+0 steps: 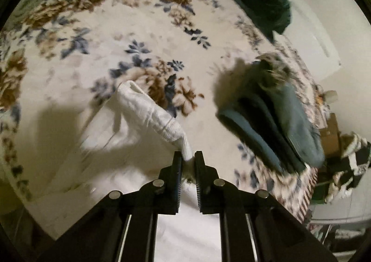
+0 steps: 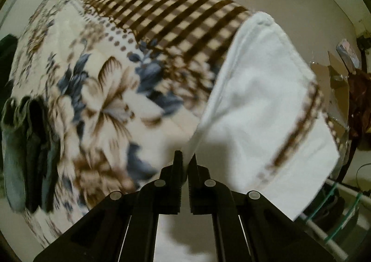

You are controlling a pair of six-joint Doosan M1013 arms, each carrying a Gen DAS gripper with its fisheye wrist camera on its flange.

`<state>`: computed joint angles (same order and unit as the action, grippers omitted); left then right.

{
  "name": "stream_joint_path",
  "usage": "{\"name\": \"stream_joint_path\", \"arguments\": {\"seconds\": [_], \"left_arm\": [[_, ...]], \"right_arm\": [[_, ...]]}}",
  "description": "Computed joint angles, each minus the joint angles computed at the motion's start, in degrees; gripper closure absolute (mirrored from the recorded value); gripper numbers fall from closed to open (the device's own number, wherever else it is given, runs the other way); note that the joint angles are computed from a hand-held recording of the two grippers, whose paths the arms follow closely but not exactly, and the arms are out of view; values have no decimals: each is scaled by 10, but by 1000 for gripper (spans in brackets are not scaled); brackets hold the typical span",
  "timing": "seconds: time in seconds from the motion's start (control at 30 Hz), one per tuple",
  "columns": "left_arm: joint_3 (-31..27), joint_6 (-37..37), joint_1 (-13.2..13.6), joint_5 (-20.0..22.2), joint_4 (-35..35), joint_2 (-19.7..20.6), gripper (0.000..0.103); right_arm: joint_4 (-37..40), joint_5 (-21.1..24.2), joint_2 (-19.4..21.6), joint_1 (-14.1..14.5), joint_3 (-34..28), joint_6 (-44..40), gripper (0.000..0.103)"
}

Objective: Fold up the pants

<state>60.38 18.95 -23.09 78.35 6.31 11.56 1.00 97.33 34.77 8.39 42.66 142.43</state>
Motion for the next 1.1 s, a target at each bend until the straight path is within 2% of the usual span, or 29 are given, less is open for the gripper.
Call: {"name": "stream_joint_path", "arguments": {"seconds": [0.17,0.3,0.43,0.6,0.67,0.73,0.8,0.83,0.87,0.9,0.93,0.97,1.03,1.1], "left_arm": [[66,-34,-33,-2,28,-59,94],[146,-93,-62,3,26,-109,94],[225,-137,-88,7,14,-143,94],[310,-176,-88,-28,-19,-161,94],[320,-180,-85,-40,-20,-165,90],[309,-173,-81,-28,-27,-158,90],[288,-161,-81,9,-33,-148,86],[279,-155,-82,25,-32,-144,82],[264,-150,-84,47,-29,-137,77],[255,-148,-86,60,-27,-133,75],[244,-144,-87,73,-26,-127,66],[237,-141,-89,76,-25,-127,42],[214,-128,-98,79,-13,-114,18],[188,-100,-108,81,1,-96,18]], "right_arm": [[11,-27,-92,-5,120,-36,99],[22,-55,-162,-10,222,-60,99],[44,-84,-211,-23,318,-76,99],[65,-94,-243,-31,410,-93,99],[72,-96,-249,-33,438,-95,99],[93,-119,-260,-42,467,-107,98],[116,-138,-272,-56,483,-115,81],[128,-147,-282,-65,494,-114,76],[131,-153,-290,-72,500,-110,62],[134,-162,-302,-83,508,-105,53],[142,-180,-317,-98,520,-101,52],[148,-196,-329,-112,528,-95,52],[149,-227,-352,-139,546,-74,52],[146,-255,-368,-166,559,-57,52]]}}
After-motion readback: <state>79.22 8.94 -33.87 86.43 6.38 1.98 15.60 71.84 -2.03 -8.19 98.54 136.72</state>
